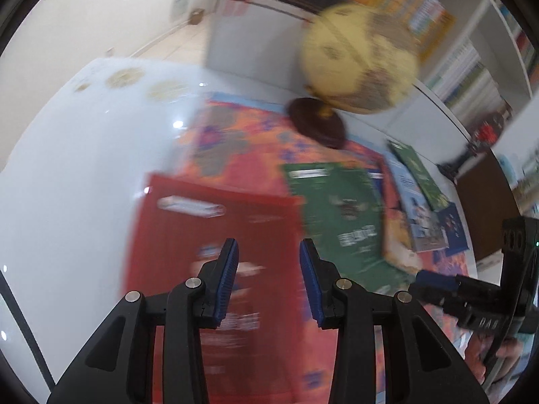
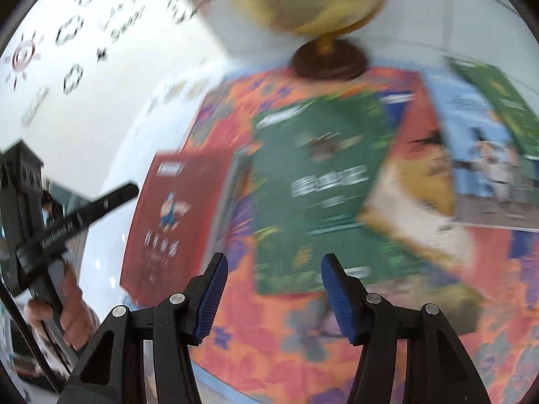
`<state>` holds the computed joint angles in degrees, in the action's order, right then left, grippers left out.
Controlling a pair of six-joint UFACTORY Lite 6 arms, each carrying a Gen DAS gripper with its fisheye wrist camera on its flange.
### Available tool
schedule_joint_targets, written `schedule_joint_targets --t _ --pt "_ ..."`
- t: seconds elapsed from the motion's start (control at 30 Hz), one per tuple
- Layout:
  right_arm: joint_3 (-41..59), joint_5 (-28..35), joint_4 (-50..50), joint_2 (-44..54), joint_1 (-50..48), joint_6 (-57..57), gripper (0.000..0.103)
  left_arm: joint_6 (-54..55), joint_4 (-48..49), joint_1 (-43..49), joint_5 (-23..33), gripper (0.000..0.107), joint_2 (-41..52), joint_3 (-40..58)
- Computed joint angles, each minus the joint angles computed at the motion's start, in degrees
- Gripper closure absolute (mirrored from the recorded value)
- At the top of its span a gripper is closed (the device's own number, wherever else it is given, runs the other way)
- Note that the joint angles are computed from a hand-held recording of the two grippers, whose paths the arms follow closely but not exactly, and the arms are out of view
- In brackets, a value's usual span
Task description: Organize books
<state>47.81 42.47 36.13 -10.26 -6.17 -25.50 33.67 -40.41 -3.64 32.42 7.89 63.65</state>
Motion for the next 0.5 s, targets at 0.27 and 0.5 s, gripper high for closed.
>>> schedule_joint_targets --t 0.27,0.5 --pt "6.86 2.52 8.58 9.44 -35.07 -25.46 0.046 -23.43 10.58 -26.72 -7.83 0.07 14.14 14.43" --pt "17.82 3.81 18.15 28.97 -49.35 -42.09 0.046 -33.13 14.57 -37.52 -8.05 0.07 34.28 35.36"
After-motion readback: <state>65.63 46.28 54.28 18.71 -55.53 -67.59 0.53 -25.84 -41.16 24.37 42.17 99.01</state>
